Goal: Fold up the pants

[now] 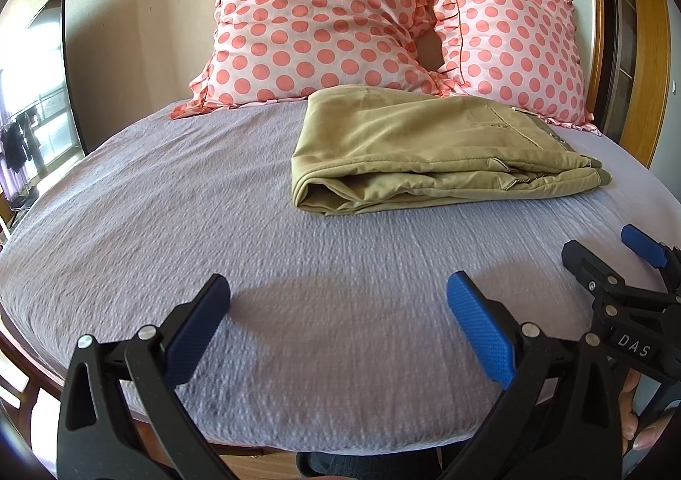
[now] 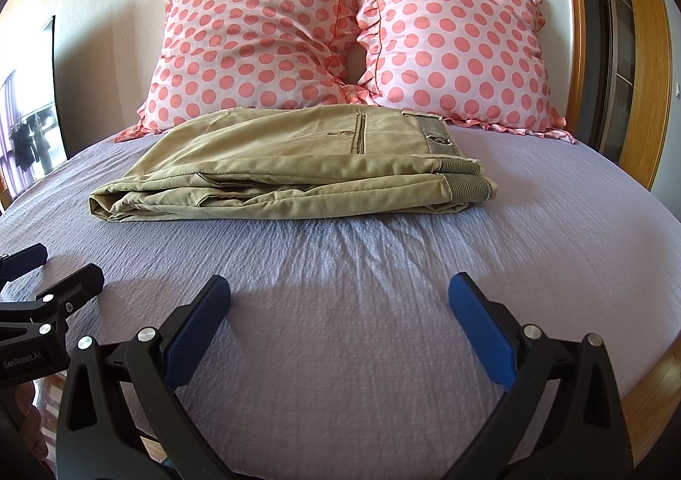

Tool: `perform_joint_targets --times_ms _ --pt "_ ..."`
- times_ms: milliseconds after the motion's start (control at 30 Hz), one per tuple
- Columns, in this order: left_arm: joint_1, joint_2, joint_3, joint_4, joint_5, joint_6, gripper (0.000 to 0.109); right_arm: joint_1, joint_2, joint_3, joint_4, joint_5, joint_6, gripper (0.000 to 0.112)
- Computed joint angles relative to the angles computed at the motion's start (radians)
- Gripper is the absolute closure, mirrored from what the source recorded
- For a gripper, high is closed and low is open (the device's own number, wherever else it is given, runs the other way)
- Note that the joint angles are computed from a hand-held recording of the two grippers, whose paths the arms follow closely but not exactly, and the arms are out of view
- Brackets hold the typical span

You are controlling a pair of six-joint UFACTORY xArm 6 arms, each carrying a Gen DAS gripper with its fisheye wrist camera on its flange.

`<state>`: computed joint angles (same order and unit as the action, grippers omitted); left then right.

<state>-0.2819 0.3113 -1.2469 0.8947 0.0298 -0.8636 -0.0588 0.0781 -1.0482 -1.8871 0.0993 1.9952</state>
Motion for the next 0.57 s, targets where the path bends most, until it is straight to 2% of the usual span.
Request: perform_joint_targets --times_ms 567 --pt "0.002 0.001 -0.003 0.027 -0.001 -0.024 0.007 -0.001 -0.002 0.001 -0.001 -0.002 -0.001 0.011"
